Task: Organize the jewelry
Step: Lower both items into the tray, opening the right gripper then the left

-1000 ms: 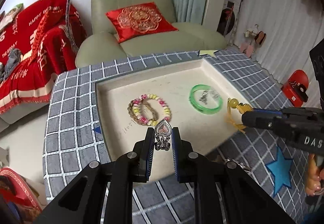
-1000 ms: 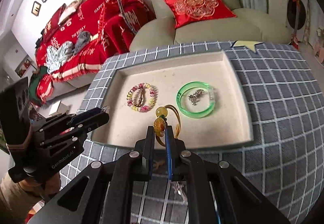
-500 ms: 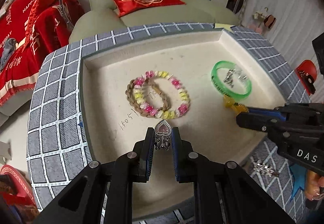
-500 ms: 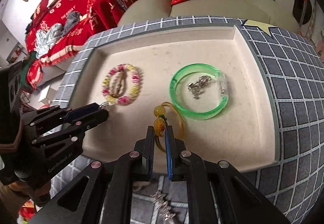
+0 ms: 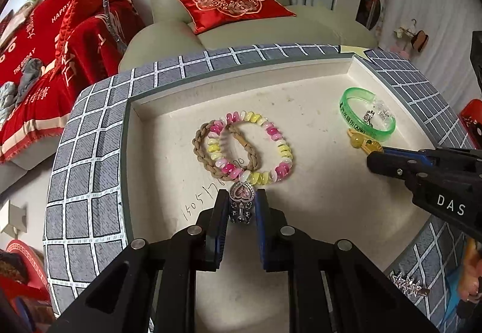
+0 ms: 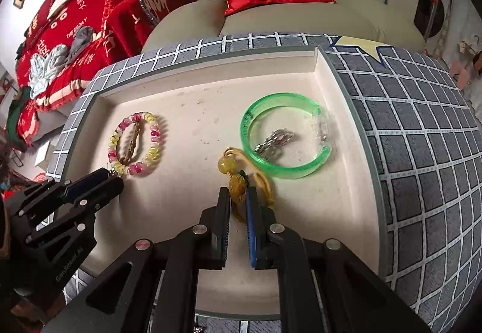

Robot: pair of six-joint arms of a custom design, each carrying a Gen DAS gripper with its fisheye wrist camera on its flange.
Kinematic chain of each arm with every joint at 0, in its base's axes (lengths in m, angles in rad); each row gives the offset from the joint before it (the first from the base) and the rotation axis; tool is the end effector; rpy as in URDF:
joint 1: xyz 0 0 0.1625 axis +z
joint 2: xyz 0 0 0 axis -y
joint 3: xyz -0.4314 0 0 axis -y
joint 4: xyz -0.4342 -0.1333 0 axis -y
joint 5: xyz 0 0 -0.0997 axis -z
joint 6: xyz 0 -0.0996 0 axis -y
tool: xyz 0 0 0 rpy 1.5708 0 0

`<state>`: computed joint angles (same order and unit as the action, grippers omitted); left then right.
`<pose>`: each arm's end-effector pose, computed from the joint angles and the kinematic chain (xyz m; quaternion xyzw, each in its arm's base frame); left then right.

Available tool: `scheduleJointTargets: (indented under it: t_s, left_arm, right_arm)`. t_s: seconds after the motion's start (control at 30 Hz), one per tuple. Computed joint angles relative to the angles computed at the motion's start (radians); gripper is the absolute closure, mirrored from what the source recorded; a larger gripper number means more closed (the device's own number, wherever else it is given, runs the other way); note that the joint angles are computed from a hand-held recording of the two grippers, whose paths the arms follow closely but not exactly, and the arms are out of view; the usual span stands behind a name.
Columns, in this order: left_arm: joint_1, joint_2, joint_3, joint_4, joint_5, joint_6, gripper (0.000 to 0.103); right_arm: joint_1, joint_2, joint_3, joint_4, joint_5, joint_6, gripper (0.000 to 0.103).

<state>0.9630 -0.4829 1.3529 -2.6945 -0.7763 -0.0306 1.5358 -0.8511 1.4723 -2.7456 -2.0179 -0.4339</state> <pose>-0.2754 -0.7538 -0.0116 0.2134 0.8908 -0.2312 0.3278 0.0633 -0.7722 0.2102 0.1265 -0.9314 0.2097 0.2693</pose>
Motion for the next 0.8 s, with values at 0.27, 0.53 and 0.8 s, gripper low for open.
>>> scheduleJointTargets:
  t_s: [0.27, 0.53, 0.8]
  left_arm:
    - [-0.004, -0.002, 0.007, -0.001, 0.007, -0.013, 0.070]
    - [-0.012, -0.011, 0.019, -0.010, 0.002, -0.017, 0.070]
    - [-0.023, -0.024, 0.030, -0.024, -0.005, -0.061, 0.070]
  right_arm:
    - [-0.008, -0.027, 0.016, 0.029, 0.040, 0.046, 0.085]
    - [-0.018, -0.101, 0.085, -0.009, 0.146, 0.081, 0.041]
    - [-0.013, -0.164, 0.163, -0.053, 0.181, 0.091, 0.040]
